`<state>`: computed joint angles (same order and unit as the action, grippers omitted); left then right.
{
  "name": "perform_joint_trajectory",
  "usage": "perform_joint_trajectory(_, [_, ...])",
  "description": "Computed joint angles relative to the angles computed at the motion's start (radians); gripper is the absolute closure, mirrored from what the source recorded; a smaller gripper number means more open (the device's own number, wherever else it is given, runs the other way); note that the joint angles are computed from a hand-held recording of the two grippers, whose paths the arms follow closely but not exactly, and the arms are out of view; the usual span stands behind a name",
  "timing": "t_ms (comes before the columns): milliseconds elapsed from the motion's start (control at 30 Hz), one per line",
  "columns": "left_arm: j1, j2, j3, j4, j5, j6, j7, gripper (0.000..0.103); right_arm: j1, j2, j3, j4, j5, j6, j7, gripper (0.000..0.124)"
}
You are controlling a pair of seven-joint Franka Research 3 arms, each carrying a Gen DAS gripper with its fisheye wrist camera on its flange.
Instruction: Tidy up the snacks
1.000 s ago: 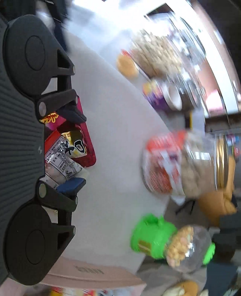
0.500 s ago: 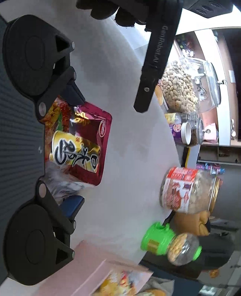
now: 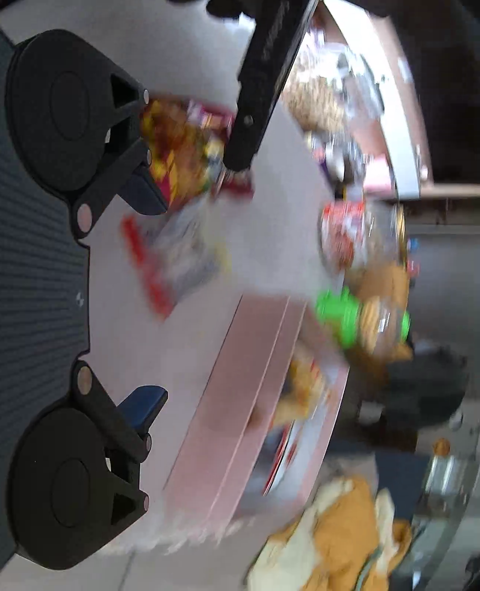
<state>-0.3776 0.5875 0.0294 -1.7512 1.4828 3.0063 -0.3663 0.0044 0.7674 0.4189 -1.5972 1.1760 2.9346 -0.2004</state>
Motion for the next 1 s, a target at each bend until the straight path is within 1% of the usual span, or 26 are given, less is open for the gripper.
perform_joint_trajectory(67, [0.022,0.047,-0.061,0.045,-0.181,-0.061,0.213,0.062,-0.013,0.024,0.022,0.01,0.041,0.069,-0.045,0.025])
perform_joint_trajectory(100, [0.021,0.073,-0.081,0.078,-0.245,-0.102,0.292,0.062,-0.015,0.036,0.027,0.017,0.05,0.096,-0.052,0.025])
perform_joint_trajectory(133, [0.006,0.095,-0.085,0.111,-0.279,-0.146,0.35,0.061,-0.001,0.041,0.01,0.02,0.035,0.108,-0.018,0.025])
perform_joint_trajectory(167, [-0.013,0.115,-0.082,0.144,-0.3,-0.187,0.403,0.061,0.012,0.041,-0.012,0.021,0.0,0.102,0.042,0.025])
perform_joint_trajectory(200, [-0.03,0.134,-0.084,0.177,-0.324,-0.235,0.476,0.06,0.0,0.045,0.002,0.025,0.001,0.105,0.045,0.025])
perform_joint_trajectory(233, [-0.04,0.147,-0.084,0.197,-0.346,-0.261,0.534,0.058,-0.028,0.052,0.036,0.025,0.014,0.117,0.019,0.025])
perform_joint_trajectory(267, [-0.048,0.153,-0.08,0.207,-0.362,-0.275,0.577,0.058,-0.042,0.056,0.053,0.025,0.015,0.12,0.009,0.025])
perform_joint_trajectory(333, [-0.062,0.146,-0.066,0.2,-0.393,-0.286,0.623,0.058,-0.055,0.06,0.068,0.023,0.007,0.119,0.005,0.025])
perform_joint_trajectory(467, [-0.109,0.086,-0.008,0.133,-0.413,-0.31,0.577,0.059,-0.105,0.071,0.136,0.014,0.032,0.145,-0.072,0.025])
perform_joint_trajectory(533, [-0.111,0.07,-0.011,0.121,-0.427,-0.318,0.583,0.059,-0.132,0.076,0.17,0.01,0.061,0.155,-0.12,0.025])
perform_joint_trajectory(600, [-0.118,0.058,-0.008,0.108,-0.422,-0.317,0.572,0.059,-0.139,0.074,0.178,0.01,0.085,0.153,-0.139,0.025])
perform_joint_trajectory(667, [-0.117,0.047,-0.011,0.093,-0.421,-0.309,0.562,0.059,-0.117,0.067,0.145,0.016,0.083,0.135,-0.105,0.025])
perform_joint_trajectory(700, [-0.108,0.043,-0.016,0.083,-0.427,-0.289,0.557,0.059,-0.098,0.063,0.121,0.021,0.075,0.129,-0.073,0.025])
perform_joint_trajectory(733, [-0.095,0.037,-0.023,0.069,-0.44,-0.262,0.552,0.059,-0.084,0.062,0.102,0.025,0.07,0.126,-0.046,0.025])
perform_joint_trajectory(800, [-0.048,0.036,-0.044,0.038,-0.496,-0.158,0.54,0.06,-0.063,0.062,0.073,0.035,0.057,0.119,0.011,0.025])
perform_joint_trajectory(867, [-0.031,0.046,-0.037,0.024,-0.548,-0.075,0.52,0.06,-0.041,0.059,0.038,0.04,0.028,0.104,0.086,0.025])
perform_joint_trajectory(933, [-0.06,0.062,0.017,0.032,-0.567,-0.028,0.463,0.06,-0.026,0.06,0.011,0.047,-0.007,0.086,0.156,0.025])
perform_joint_trajectory(1000, [-0.109,0.09,0.093,0.067,-0.566,-0.008,0.386,0.061,-0.016,0.062,-0.008,0.051,-0.043,0.071,0.218,0.025])
